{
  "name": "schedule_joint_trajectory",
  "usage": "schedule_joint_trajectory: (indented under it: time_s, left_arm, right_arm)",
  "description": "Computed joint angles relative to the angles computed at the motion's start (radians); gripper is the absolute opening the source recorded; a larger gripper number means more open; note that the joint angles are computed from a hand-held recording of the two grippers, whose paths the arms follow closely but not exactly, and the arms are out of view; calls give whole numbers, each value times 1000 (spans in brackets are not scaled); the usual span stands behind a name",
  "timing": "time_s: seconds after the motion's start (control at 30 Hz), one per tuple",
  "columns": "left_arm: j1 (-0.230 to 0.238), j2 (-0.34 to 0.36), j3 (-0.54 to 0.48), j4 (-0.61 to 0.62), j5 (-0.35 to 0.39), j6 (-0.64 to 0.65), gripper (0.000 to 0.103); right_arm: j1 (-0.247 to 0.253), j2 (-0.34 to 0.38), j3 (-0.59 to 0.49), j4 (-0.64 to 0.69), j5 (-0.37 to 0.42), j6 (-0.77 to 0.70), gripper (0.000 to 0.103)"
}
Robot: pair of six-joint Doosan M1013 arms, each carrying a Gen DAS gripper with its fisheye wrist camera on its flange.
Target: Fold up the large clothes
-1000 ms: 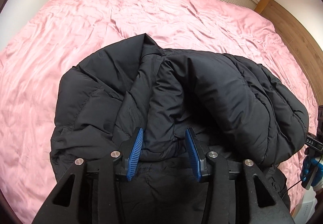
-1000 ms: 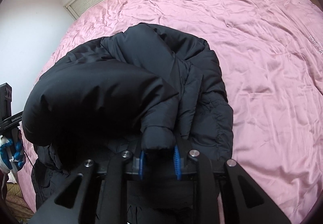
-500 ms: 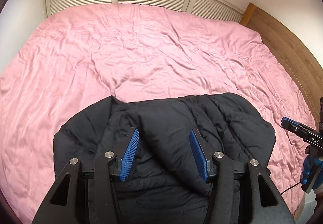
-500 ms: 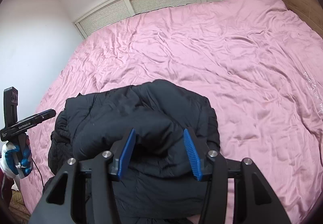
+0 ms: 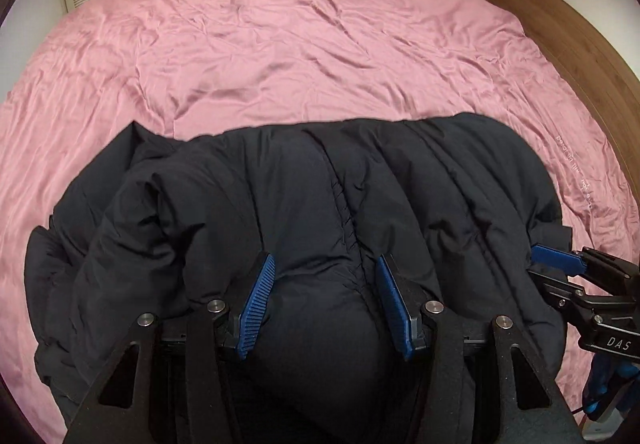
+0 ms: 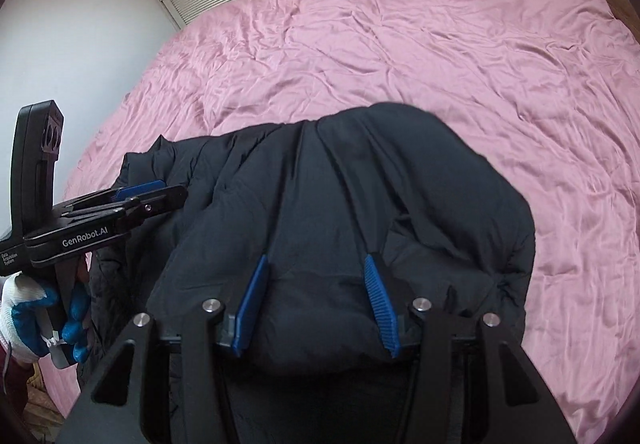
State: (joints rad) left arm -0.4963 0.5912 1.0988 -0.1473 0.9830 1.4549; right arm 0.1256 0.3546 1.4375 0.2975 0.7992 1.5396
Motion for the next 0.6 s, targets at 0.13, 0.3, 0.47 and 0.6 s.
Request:
schedule_joint_trajectory:
  time_s: [0.13,0.3,0.47,0.6]
  left_arm:
    - [-1,-5,72,17,-14,1,53]
    - [-4,5,40,32,25,-26,52]
    - [-6,-37,56,14,-8,-23,52]
    - [-10,-80,93,-48,-63,3,52]
  right_arm:
    - [14,-7,75,-18,-16,8,50]
    - [16,8,93,-25,-4,48,50]
    - [19,-14,74,-40,22,37,50]
    - [26,-45,82,-33,2,10,50]
